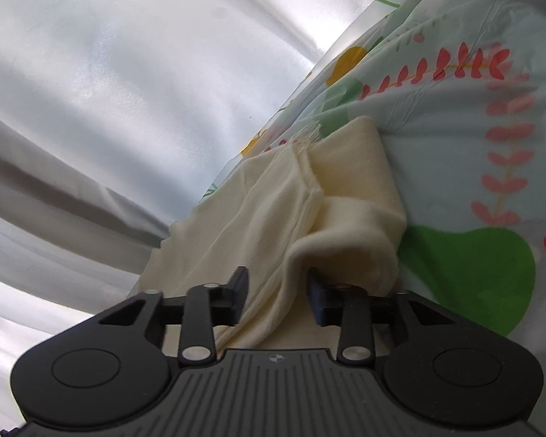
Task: Fold small clothes
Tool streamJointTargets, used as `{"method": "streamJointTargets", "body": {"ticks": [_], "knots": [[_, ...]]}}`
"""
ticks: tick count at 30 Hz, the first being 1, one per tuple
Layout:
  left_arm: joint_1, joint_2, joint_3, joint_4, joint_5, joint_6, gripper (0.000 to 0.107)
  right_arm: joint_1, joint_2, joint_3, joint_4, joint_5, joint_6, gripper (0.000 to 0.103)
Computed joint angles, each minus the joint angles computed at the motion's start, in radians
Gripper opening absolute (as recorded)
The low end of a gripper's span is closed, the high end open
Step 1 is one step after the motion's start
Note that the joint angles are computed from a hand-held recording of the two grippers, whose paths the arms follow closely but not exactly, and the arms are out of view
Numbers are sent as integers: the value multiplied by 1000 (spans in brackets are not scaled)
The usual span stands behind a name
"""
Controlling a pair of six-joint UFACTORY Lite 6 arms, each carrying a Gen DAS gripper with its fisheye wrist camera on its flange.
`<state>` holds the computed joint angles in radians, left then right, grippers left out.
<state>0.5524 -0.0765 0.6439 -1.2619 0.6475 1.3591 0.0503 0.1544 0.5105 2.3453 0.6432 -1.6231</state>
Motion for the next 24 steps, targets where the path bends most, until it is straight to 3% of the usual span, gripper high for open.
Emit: {"method": "streamJointTargets", "body": {"ticks": [3, 4, 5, 6, 13, 21, 24], "knots": [[-77, 28, 7, -51, -70, 10, 62, 87, 33, 17, 92, -1, -57, 47], [-97, 31, 0, -107, -92, 55, 62, 120, 38, 38, 126, -28, -75, 34], [-111, 36, 2, -125, -105, 68, 62, 133, 63, 65, 119, -28, -52, 14], [-124, 40, 6, -133, -121, 71, 62, 137, 87, 89, 93, -27, -6, 8], [-153, 73, 48, -98, -162, 69, 62, 172, 134, 157, 218, -98, -133, 6], [-163, -104, -52, 179, -205, -152, 69, 152, -44, 10, -7, -139, -77, 9], [-171, -204, -107, 321, -200, -262, 71, 157, -186, -89, -133, -172, -45, 23]]}}
